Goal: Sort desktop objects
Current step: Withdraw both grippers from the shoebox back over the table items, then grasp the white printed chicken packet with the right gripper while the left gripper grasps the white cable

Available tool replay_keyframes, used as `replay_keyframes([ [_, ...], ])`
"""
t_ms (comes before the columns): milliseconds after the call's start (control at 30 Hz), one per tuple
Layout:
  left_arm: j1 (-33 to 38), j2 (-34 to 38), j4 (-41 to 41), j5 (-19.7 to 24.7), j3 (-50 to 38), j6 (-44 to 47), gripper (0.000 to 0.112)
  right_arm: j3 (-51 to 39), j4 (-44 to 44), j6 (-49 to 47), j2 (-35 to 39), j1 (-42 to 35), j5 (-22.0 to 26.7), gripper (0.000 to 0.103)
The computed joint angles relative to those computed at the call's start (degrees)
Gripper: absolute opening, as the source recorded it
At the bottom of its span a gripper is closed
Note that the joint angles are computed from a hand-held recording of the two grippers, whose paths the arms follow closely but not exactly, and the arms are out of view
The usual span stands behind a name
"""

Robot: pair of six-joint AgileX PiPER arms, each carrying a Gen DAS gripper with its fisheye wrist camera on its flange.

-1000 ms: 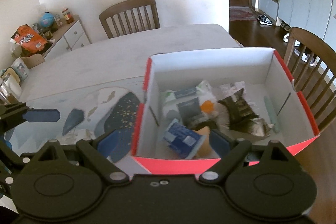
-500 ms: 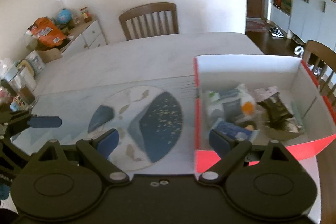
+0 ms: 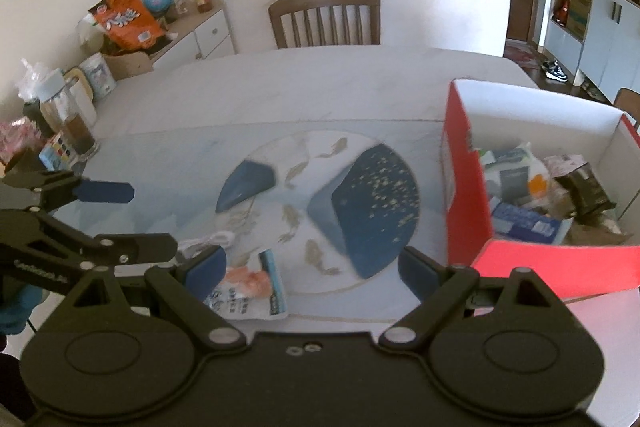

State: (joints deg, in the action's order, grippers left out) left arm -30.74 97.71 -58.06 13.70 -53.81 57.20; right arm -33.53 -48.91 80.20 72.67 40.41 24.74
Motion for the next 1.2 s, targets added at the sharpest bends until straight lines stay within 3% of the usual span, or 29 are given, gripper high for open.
replay_keyframes([
  [133, 1.99, 1.16, -8.44, 1.03, 1.46, 10.18, 0.102, -0.4, -1.77, 3.6, 1.96, 2.52, 0.62, 0.093],
  [467, 6.84, 5.46, -16.19, 3.42, 0.1, 23.02, 0.102, -1.88, -9.64, 14.67, 8.62, 7.07, 0.94, 0.093],
  [800, 9.84, 12.61, -17.17, 3.7, -4.94, 28.53, 0.1, -3.49, -16.01, 23.85, 14.61, 9.49, -0.61, 0.093],
  [1000, 11.57, 15.2, -14.53, 5.36, -6.39, 28.08, 0.087, -5.32, -18.46, 26.5, 18.72, 10.53, -0.12, 0.094],
  [1200, 11.53, 15.94, -15.48, 4.6, -6.14, 30.64, 0.082, -8.26, -21.34, 30.58, 23.62, 11.72, 1.63, 0.099],
])
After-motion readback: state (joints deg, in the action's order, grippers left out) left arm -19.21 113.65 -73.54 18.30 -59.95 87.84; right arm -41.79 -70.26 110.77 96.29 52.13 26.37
